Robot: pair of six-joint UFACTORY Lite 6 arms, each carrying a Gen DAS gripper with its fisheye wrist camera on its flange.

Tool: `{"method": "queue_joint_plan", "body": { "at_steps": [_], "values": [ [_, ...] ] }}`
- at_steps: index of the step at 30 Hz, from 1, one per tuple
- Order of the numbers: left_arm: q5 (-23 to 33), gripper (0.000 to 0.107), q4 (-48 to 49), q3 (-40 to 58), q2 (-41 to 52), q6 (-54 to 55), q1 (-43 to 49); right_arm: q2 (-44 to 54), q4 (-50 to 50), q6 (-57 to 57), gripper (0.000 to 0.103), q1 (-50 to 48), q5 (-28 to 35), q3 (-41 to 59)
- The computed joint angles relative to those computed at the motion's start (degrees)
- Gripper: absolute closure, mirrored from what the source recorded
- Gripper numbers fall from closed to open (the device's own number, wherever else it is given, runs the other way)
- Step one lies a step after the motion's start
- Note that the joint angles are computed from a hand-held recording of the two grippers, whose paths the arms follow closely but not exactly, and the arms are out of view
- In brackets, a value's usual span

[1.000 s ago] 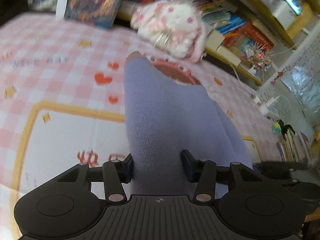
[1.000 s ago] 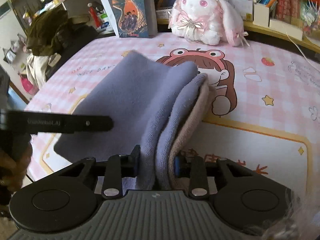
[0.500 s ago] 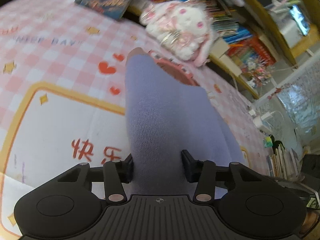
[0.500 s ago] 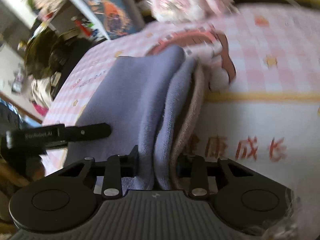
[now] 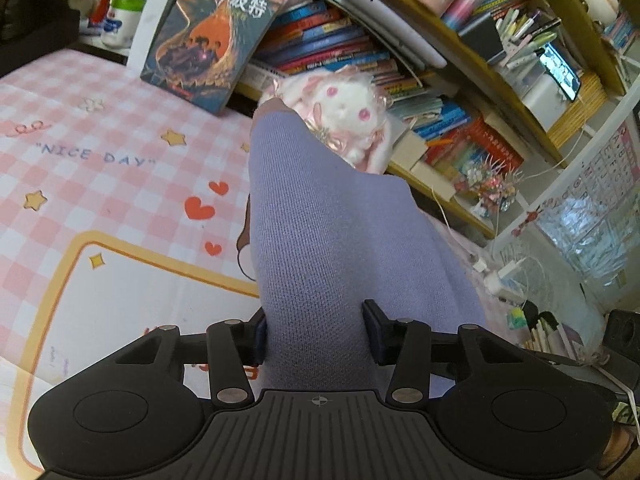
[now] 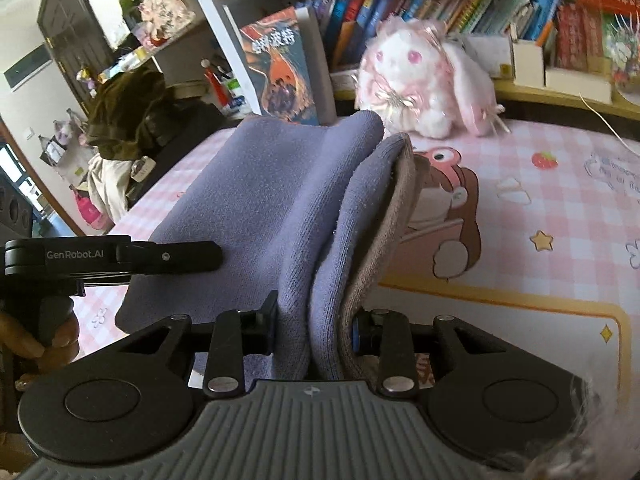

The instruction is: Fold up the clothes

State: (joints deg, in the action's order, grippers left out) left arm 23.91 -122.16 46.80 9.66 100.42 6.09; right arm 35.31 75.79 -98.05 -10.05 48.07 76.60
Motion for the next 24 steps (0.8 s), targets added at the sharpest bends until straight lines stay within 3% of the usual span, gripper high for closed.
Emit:
{"method": "queue_joint_plan", "body": {
  "at_steps": [10, 24],
  "values": [
    [5.2, 0.062, 5.85, 0.68, 1.94, -1.52, 5.15, -2.68, 1.67, 0.48, 0.074, 2.39, -2.01, -2.45],
    [19.41, 0.062, 29.84, 17.74, 16.15, -12.24, 22.09, -5.44, 9.14, 5.37, 0.074, 16.4, -15.94, -3.21]
  ]
}}
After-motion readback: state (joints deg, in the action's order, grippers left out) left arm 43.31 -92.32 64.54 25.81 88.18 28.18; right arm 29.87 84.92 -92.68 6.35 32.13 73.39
